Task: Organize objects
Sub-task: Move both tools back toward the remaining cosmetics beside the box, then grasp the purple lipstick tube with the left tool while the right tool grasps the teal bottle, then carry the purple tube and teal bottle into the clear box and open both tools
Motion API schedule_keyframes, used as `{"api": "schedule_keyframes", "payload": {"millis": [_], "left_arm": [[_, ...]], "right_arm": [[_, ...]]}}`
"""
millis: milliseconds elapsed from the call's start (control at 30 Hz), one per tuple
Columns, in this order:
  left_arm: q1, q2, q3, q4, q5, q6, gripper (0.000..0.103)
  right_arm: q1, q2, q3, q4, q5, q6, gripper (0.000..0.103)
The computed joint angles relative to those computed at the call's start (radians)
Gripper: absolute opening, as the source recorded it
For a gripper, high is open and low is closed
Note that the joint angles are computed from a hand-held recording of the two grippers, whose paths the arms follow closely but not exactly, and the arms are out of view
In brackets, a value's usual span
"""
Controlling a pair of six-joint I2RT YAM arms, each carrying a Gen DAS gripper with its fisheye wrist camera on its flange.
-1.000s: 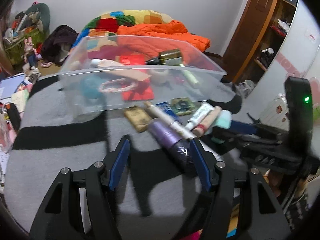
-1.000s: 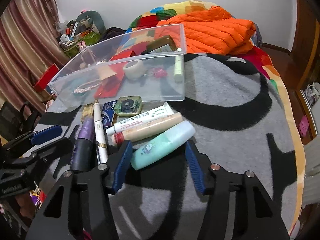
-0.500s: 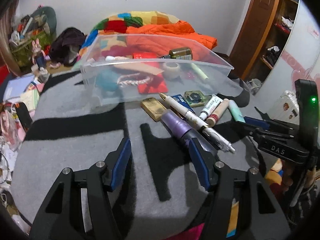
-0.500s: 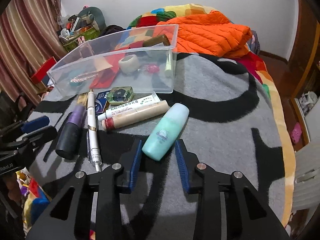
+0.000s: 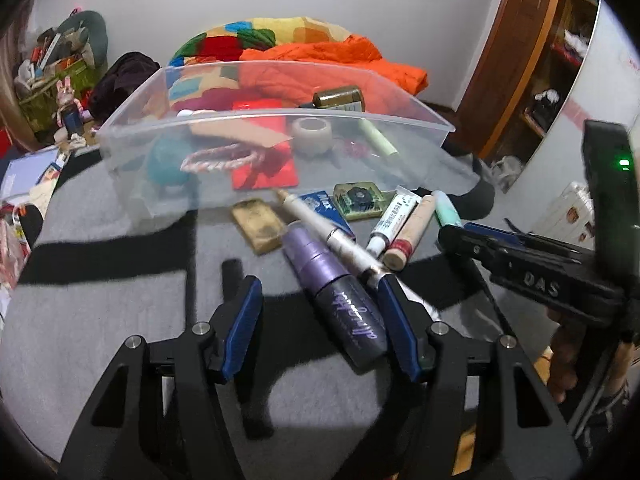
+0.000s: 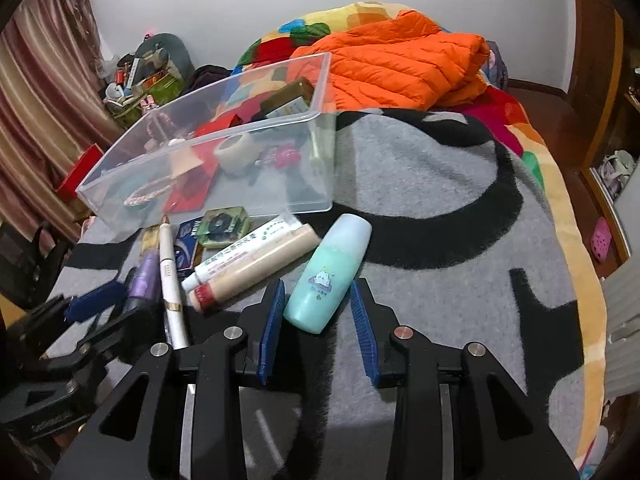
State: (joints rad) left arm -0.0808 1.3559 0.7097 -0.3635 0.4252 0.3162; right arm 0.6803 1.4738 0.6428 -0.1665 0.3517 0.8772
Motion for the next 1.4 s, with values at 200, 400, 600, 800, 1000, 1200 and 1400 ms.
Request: {"api": "schedule_keyframes", "payload": {"millis": [200,400,600,800,1000,1200,1400], "left_arm": [[0.106,-0.056,-0.002,-0.057,0.033,0.092,0.052],[0.079,-0.021,0.014,-0.053,0.031,0.11,0.052],[-0.012,-0.012,-0.048,0.064,-0.064,0.073,0.027],[0.04,-0.071,-0.06,0.018,-0.006,0.124,0.025],[0.103,-0.109,-0.007,-0.057,0.059,0.126,0.025],[0.119,-0.124,0.062,-0.06,0.105,0.075,0.025],[0.119,-0.084,0.155,-0.032,0.121,0.027,0.025]], "right_arm": [[0.045,-0.005,0.014,-0.081,0.07,-0.025,0.031],[0.01,-0.015,0.014,-0.082,0.035,-0.052,0.036],[-0.037,0.034,0.028,-0.024,0.023,-0.082,0.036],[-0.004,-0.011,-0.005,-0.025,0.055,-0.062,0.023],[0.059,-0.106,-0.02,-0.07,0.1,-0.022,0.023],[0.113,-0.189,0.046,-0.148,0.169,-0.046,0.023],[0.113,-0.18,0.146,-0.175,0.208,-0.13,0.023]]}}
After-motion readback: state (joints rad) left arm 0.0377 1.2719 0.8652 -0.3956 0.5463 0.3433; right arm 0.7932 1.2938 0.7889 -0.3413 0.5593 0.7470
